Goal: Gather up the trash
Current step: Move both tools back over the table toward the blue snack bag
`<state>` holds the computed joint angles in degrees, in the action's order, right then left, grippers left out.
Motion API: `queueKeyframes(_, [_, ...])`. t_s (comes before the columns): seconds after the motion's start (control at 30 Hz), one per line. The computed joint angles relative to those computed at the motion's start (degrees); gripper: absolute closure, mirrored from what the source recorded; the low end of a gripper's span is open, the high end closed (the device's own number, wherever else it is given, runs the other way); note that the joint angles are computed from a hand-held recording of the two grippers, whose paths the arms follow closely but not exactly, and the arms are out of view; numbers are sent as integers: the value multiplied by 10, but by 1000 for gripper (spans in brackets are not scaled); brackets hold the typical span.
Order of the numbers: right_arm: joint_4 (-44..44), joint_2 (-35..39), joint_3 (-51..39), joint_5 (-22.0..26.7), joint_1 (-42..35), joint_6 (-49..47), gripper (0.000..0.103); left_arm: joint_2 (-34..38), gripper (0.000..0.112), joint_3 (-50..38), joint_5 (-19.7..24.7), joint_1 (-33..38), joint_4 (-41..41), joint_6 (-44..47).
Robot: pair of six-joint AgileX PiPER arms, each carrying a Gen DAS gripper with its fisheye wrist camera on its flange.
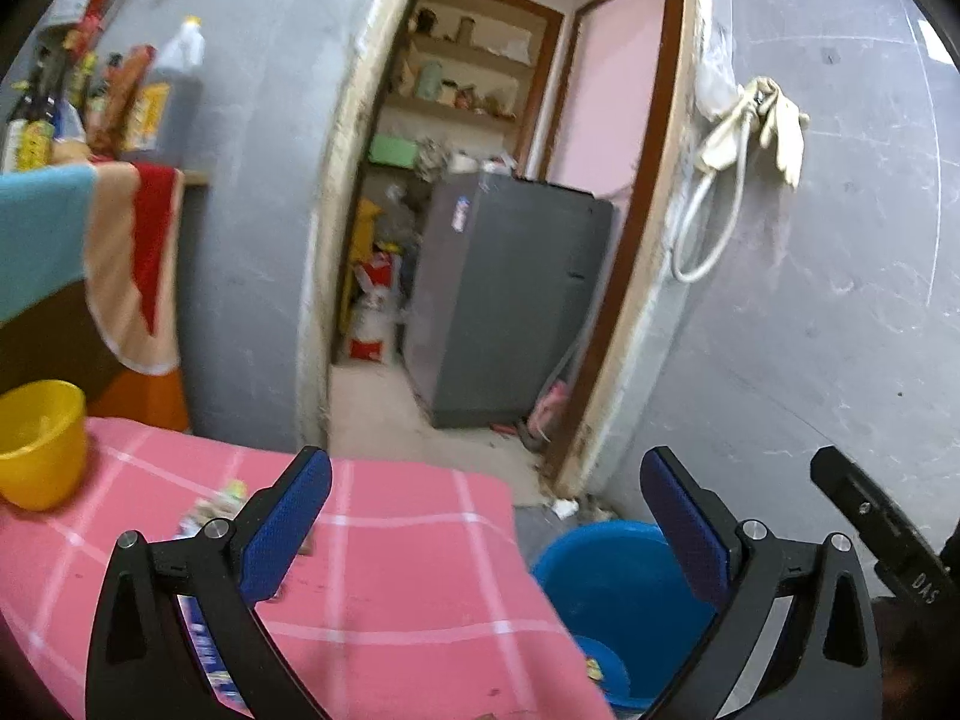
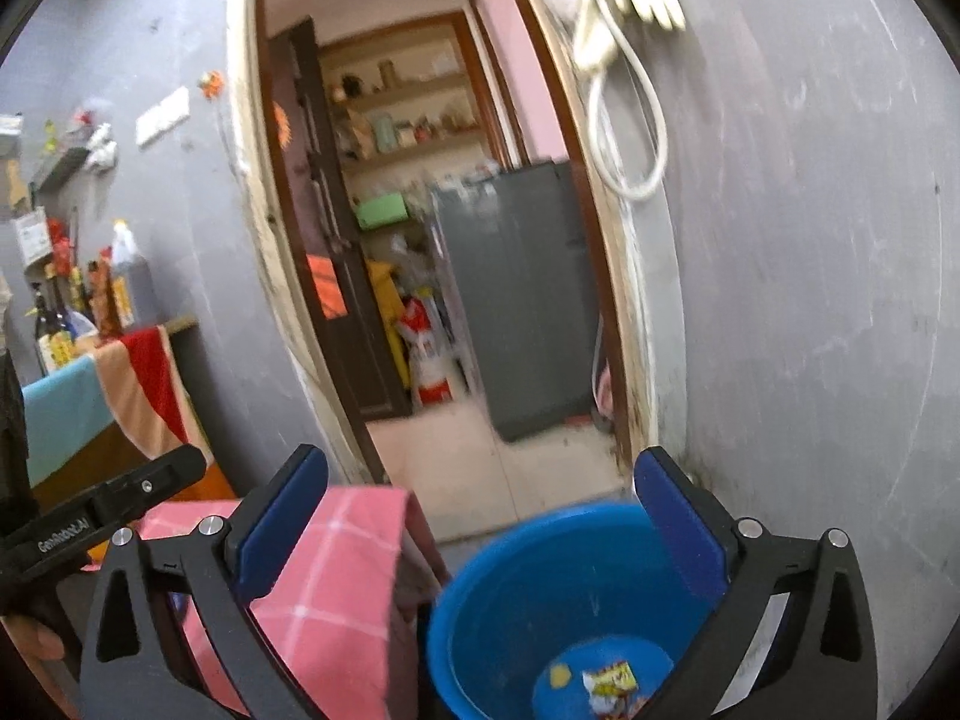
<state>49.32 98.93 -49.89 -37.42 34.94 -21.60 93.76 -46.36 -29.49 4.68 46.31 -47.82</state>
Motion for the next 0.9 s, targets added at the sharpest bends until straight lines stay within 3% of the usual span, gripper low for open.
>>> queueKeyframes(0.33, [11, 12, -29, -75, 80, -53, 0, -67, 11, 90, -55, 74, -80, 106])
queueKeyframes(0.9, [-11, 74, -93, -99, 152, -58, 0, -80, 11, 184, -145, 231, -90, 199])
